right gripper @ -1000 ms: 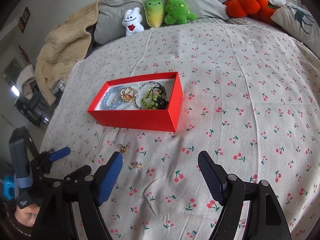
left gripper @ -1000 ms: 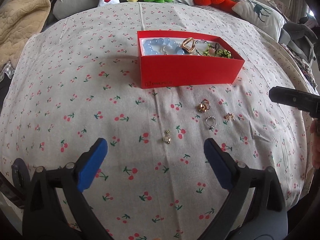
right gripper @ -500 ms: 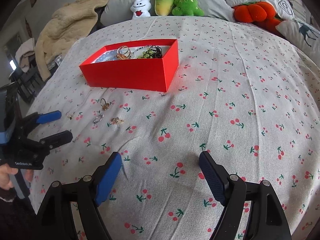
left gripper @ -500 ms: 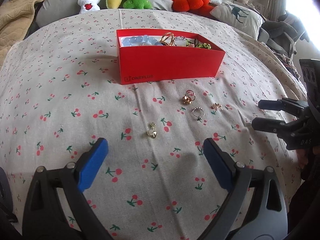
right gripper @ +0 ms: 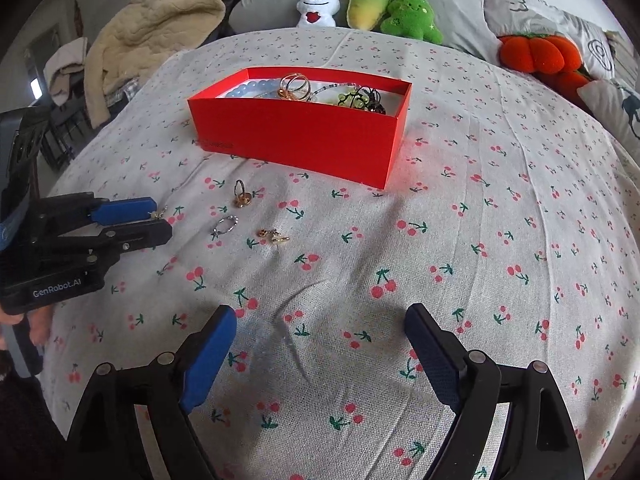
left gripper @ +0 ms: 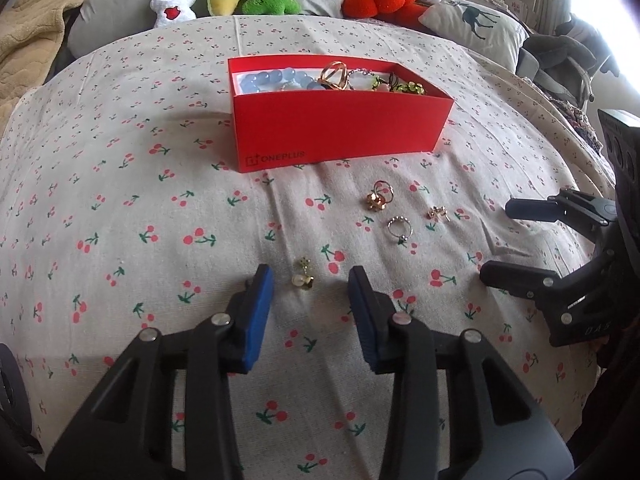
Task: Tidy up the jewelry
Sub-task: 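Grasp the pearl earring with the left tool while the right grasps the gold stud earring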
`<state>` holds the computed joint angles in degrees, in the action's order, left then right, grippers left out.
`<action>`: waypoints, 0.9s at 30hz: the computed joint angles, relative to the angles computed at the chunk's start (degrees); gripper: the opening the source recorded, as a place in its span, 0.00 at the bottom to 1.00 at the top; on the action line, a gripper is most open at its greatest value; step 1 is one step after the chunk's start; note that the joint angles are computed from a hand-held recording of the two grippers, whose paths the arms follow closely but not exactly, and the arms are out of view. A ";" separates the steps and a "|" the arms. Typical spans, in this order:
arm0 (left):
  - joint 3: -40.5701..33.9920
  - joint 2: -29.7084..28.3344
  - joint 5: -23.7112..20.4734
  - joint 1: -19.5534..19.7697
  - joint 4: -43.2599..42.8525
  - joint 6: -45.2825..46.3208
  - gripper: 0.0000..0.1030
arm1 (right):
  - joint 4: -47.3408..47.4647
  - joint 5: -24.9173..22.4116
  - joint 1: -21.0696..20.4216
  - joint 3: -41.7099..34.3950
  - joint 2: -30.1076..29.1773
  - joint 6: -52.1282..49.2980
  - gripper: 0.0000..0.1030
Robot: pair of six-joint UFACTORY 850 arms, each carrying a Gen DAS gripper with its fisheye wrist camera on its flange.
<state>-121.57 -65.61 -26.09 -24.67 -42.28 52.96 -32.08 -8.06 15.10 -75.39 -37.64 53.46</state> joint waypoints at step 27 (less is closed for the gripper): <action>0.89 0.93 -2.54 0.51 -2.07 0.66 0.11 | 4.03 -3.99 0.26 -8.66 -5.73 -0.66 0.77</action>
